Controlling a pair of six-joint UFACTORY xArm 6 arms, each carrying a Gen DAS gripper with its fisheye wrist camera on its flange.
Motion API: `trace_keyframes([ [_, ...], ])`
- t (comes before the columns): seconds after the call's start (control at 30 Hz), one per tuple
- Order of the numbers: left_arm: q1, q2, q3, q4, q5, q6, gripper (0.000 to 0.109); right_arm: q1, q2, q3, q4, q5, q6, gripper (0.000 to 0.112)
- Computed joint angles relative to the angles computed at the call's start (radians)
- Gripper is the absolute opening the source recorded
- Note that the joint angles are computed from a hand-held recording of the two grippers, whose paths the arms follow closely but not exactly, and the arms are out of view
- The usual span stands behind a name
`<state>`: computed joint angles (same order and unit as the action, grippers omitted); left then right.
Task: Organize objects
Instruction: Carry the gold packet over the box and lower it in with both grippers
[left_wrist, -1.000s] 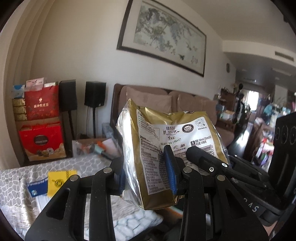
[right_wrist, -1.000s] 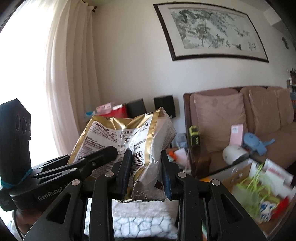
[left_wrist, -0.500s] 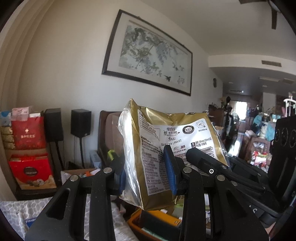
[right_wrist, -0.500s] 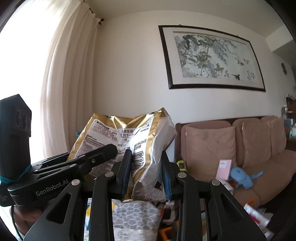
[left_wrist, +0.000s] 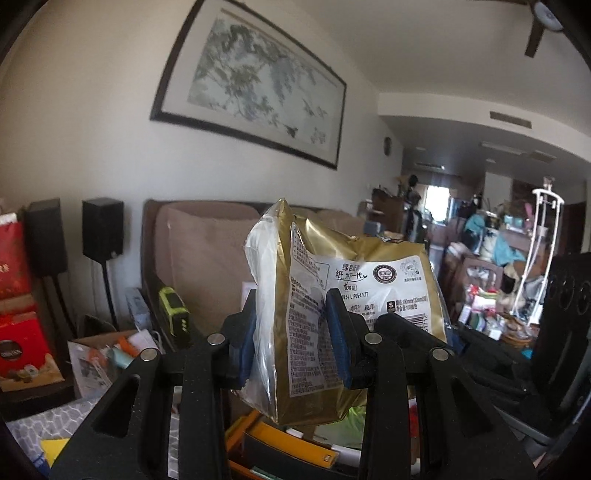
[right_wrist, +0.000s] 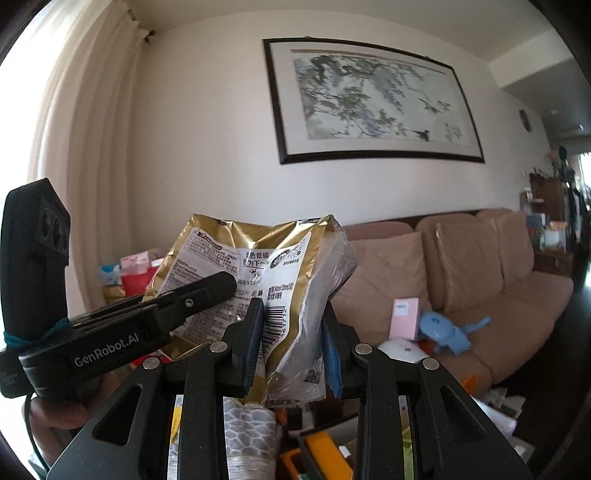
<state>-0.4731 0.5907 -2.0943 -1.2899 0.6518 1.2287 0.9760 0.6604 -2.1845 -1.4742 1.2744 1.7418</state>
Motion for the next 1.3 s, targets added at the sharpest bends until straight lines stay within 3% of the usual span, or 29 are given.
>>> trace_keyframes([
  [0.17, -0.027, -0.022, 0.059, 0.006, -0.033, 0.038, 0.032, -0.006, -0.081, 0.154, -0.013, -0.018, 0.121, 0.030],
  [0.33, -0.042, 0.000, 0.054, 0.019, -0.034, 0.022, 0.032, -0.010, -0.086, 0.164, 0.019, 0.011, 0.106, 0.030],
  [0.6, -0.059, 0.077, -0.030, 0.106, -0.028, -0.058, 0.032, -0.043, -0.133, 0.256, 0.049, -0.033, 0.174, 0.030],
  [0.77, -0.061, 0.130, -0.091, 0.132, 0.011, -0.107, 0.032, -0.049, -0.141, 0.276, 0.073, -0.019, 0.192, 0.030],
  [1.3, -0.084, 0.172, -0.131, 0.170, 0.004, -0.142, 0.032, -0.065, -0.180, 0.355, 0.092, -0.027, 0.236, 0.030],
])
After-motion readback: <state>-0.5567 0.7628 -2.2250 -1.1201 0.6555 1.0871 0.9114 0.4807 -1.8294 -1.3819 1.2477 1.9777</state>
